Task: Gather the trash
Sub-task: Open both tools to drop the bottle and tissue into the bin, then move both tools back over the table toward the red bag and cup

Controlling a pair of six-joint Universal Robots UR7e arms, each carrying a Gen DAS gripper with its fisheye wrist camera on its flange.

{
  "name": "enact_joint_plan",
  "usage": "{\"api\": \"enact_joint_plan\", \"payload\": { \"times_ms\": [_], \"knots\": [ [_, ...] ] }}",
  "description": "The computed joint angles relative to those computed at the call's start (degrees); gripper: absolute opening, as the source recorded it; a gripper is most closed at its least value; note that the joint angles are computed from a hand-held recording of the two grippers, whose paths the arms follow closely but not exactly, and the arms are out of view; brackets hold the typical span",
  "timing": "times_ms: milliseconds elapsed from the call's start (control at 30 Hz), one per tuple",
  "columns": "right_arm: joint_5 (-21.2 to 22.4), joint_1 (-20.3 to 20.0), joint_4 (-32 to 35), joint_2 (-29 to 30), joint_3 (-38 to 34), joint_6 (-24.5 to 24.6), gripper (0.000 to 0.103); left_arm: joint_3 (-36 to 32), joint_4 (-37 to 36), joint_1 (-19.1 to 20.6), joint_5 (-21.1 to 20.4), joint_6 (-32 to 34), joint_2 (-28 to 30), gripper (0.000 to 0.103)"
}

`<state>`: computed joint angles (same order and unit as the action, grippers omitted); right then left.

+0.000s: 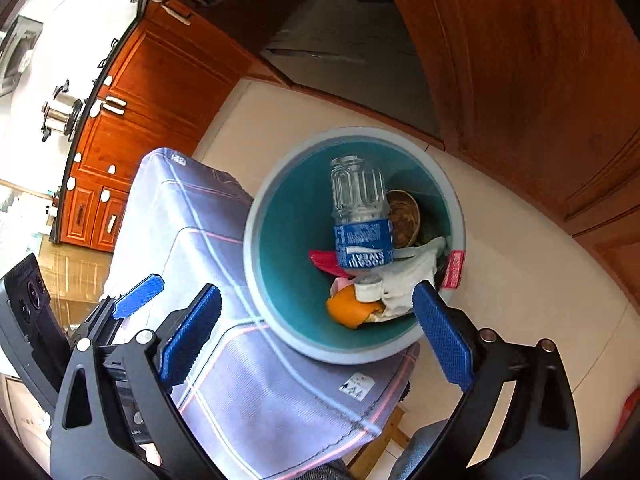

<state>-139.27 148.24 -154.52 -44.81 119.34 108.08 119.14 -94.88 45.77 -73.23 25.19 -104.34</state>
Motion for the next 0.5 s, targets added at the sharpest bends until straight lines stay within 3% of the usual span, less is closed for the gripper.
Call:
{"api": "enact_joint_plan", "payload": {
  "times_ms": [300,500],
  "knots": [
    [1.53,2.60,9.62,1.51,-6.26,2.98,0.093,-3.05,3.02,1.58,0.40,2.78,-4.60,0.098],
    [3.45,3.64,14.56,3.70,-11.21,2.88,0.093,-5.85,4.44,4.84,0.42,4.93,-6.33,0.099]
  ]
}}
